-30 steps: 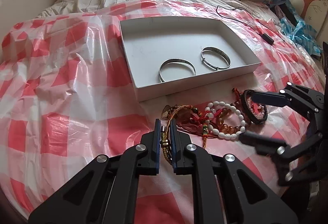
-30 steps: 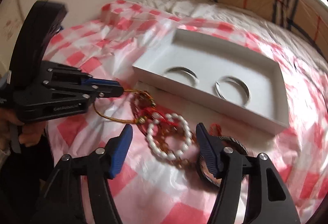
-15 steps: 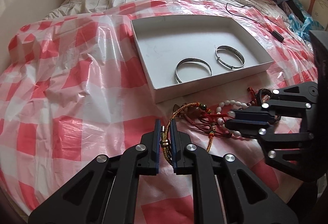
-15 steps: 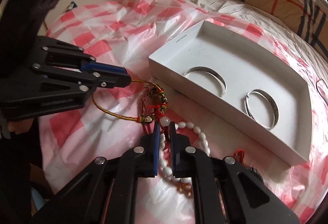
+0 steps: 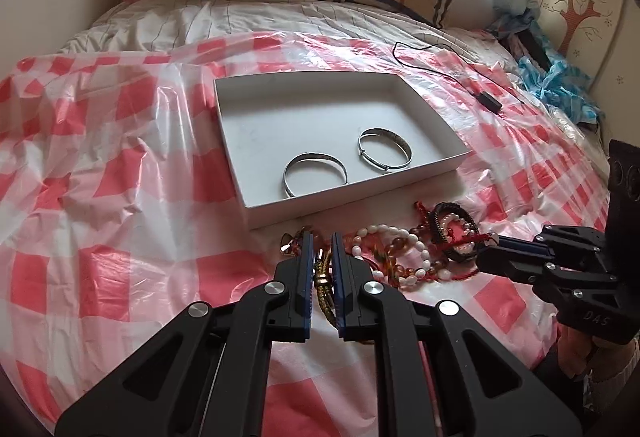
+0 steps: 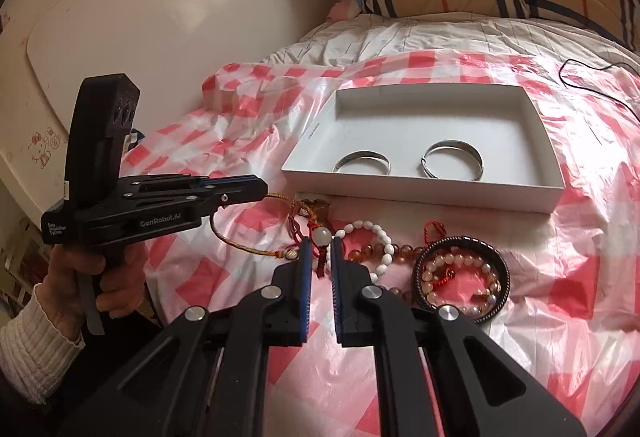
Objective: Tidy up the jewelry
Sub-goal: 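Lift the gold-cord bracelet with the left gripper toward the white tray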
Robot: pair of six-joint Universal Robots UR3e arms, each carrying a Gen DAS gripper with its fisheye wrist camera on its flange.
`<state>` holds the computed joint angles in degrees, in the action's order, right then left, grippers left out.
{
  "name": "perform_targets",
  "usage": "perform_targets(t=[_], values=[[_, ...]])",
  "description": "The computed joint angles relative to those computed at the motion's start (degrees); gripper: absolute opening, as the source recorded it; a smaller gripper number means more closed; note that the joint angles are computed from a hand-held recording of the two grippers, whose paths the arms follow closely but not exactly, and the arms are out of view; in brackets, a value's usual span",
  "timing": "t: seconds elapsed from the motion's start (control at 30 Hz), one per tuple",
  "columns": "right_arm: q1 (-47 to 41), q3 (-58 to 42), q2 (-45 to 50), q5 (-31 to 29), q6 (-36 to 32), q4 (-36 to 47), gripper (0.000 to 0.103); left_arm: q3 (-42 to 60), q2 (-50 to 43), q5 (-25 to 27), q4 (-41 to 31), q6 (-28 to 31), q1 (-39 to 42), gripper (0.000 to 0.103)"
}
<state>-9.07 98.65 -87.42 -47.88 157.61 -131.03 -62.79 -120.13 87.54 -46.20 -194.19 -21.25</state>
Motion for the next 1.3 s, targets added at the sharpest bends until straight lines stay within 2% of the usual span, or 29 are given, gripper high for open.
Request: perform_targets(t=[0.27,0.4,0.43,0.47,0.5,0.57,0.6,0.63,0.67,0.7,0.77,0.87,0.97,1.07,1.3], values=[[-4.9,0.4,-3.3,3.6,-0.4,2.1,0.01,3.4,-2.6,0.8,-1.4,-0.8,0.0,0.008],[-5.8,0.2,-3.3,4.2,-0.8,2.5,0.01,7.5,-4.9,0.6,-8.4,2.2,-0.1,0.011],[-5.9,0.4,-3.4,4.3,-0.8,2.5,0.01,8.1,-5.4,1.6,-10.0,2.7,-0.4,0.014],[-6.0,0.6,-3.4,4.4,-0.9,2.5,0.01,8.1,-5.6,2.5,-10.8,3.1,-0.7,0.027],[-6.1,0.8,-3.3,4.5,-0.9,2.6,0.01,8.5,-6.0,3.5,-11.9,3.5,-1.0,0.044],[-6.2,0.9,-3.0,4.6,-0.9,2.8,0.01,9.7,-7.3,6.2,-13.5,4.1,-2.0,0.048],[-6.1,0.9,-3.0,4.5,-0.8,2.9,0.01,10.6,-8.0,6.4,-14.6,4.4,-2.2,0.045],[-6.0,1.0,-2.9,4.5,-0.7,2.9,0.01,10.8,-8.3,5.8,-14.9,4.8,-2.2,0.036],[-5.9,0.9,-2.8,4.4,-0.6,2.8,0.01,11.2,-8.4,4.7,-15.5,5.3,-2.2,0.01],[-5.8,0.9,-2.9,4.3,-0.6,2.9,0.01,11.7,-8.5,4.7,-15.6,5.6,-2.5,0.007],[-5.7,0.5,-3.0,4.3,-0.6,3.0,0.01,11.6,-8.1,5.4,-14.7,6.7,-3.4,0.007],[-6.0,-0.1,-3.4,4.5,-0.6,3.1,0.01,8.3,-5.3,2.9,-10.0,6.8,-3.0,0.007],[-6.1,-1.5,-2.9,4.7,0.0,2.8,0.01,4.4,-2.2,-1.1,-3.9,4.6,-1.5,0.007],[-5.8,-3.5,-2.0,4.7,0.8,2.2,0.01,3.9,-1.7,-3.0,0.0,2.0,-0.5,0.007],[-4.2,-9.9,3.3,3.8,3.4,0.3,0.01,10.5,-6.5,-2.8,1.0,-2.1,-0.3,0.007]])
